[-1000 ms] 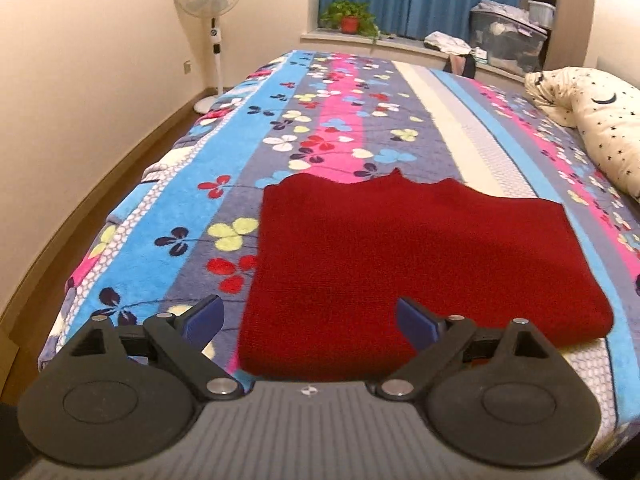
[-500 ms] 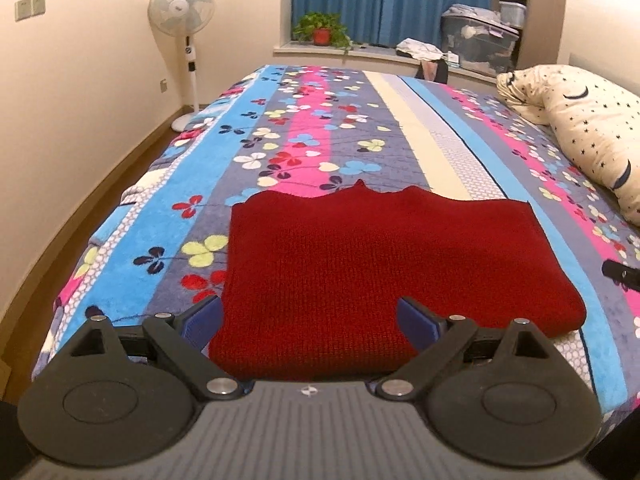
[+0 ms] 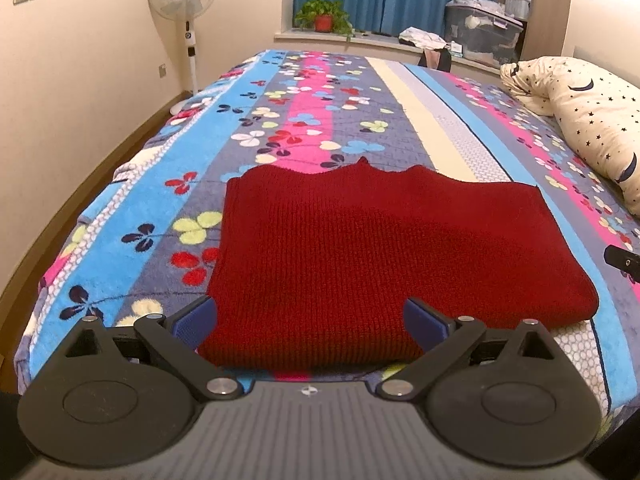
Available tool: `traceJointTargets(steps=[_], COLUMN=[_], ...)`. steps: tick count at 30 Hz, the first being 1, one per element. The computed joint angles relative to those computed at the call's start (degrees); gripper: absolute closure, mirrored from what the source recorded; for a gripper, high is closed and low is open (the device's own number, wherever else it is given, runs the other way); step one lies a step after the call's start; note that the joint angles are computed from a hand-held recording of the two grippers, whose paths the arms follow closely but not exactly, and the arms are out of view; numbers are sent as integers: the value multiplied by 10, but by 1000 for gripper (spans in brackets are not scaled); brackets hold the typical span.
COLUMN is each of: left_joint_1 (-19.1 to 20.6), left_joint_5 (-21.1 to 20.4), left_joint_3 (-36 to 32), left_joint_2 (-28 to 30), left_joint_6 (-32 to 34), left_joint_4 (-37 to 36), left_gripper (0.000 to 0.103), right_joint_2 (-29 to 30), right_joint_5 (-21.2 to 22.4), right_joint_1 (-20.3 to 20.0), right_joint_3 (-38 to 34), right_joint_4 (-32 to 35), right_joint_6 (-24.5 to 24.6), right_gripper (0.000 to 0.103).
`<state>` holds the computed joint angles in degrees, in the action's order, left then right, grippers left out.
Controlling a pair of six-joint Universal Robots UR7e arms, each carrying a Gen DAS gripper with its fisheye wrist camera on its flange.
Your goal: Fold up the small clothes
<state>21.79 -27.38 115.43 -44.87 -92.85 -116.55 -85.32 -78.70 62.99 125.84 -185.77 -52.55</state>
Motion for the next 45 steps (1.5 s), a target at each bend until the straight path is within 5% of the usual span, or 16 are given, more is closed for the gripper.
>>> traceJointTargets(steps=[10,14,17,19,20,26,28,34,37,40,45], left_joint_1=[12,33,62,79,86,112,117,146,153,158,164], left_joint_5=[-2,46,99,132,147,134,131,90,71,62,55], left_joint_3=[25,39,57,79,89,127,121,121,129,132,142], left_joint_2=[-34,-91,-123,-136,-141,-178,-186,-211,-224,-232,-240], left_joint_6=[19,39,115,157,147,107,71,56,38,35,55], left_joint_4=[-28,16,5,-35,-36,-119,-75,-68,-67,-68,-105], left_gripper=[2,2,2,2,3,9,9,9,9,9,9], right_joint_2=[22,30,29,22,20,17,33,138,214,278,300], right_joint_5=[-15,-18,-10,12,22,40,36,-20,-46,-98,-95], right_joint_1=[21,29,34,36,38,80,101,177,198,217,212], right_joint_3=[6,16,27,35,42,95,115,150,159,145,136], right_joint_4=[-29,-50,-47,-23,-17,38,40,-16,-106,-164,-183], right_joint_6=[-1,-15,-37,-54,-68,-164,-207,-322,-390,-402,-418], right_gripper=[35,41,69,98,99,94,71,54,52,52,54])
